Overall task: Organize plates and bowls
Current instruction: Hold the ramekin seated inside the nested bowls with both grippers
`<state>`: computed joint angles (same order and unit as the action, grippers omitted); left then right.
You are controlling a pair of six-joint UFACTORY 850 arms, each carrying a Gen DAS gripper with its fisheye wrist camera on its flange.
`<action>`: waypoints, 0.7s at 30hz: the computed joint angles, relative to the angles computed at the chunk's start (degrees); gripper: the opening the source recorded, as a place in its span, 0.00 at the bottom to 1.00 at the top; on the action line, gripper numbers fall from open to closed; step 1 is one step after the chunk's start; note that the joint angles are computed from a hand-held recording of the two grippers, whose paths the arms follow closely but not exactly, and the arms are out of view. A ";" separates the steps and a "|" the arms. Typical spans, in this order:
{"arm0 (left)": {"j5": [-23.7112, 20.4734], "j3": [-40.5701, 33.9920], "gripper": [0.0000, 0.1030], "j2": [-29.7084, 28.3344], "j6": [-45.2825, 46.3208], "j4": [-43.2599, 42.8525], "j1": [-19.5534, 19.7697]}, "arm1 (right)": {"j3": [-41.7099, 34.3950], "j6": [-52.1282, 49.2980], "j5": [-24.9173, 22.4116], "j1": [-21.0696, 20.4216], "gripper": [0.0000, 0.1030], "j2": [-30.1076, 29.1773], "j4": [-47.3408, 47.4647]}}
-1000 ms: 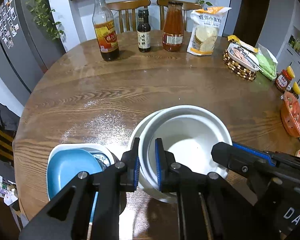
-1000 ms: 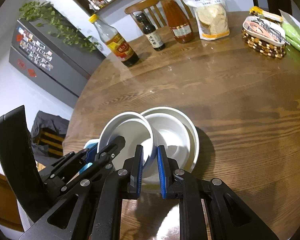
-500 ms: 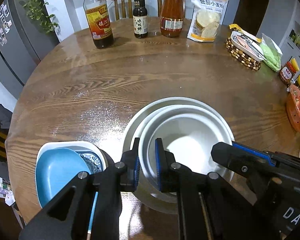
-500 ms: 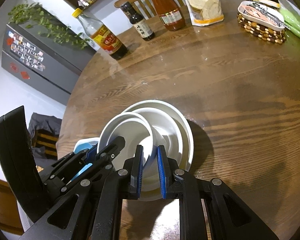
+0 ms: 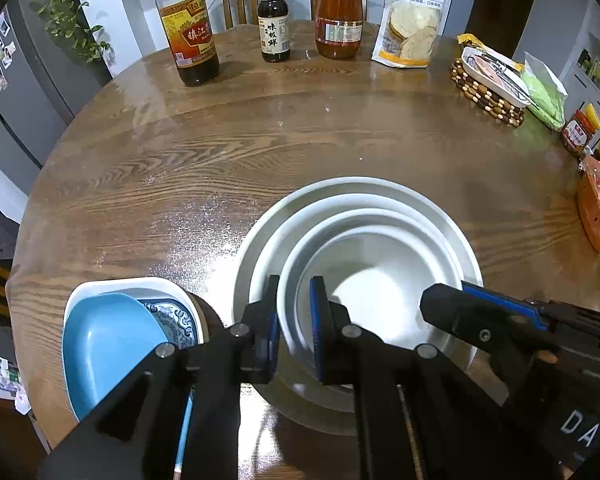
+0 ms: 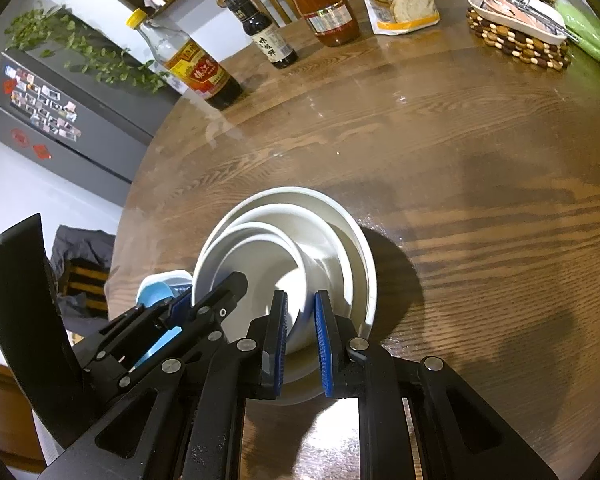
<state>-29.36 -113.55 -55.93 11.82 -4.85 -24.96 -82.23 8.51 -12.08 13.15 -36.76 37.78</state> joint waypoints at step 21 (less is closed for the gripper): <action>1.09 0.63 0.21 0.18 -0.56 2.12 -0.55 | -0.16 0.62 -0.81 -0.07 0.17 -0.08 -1.40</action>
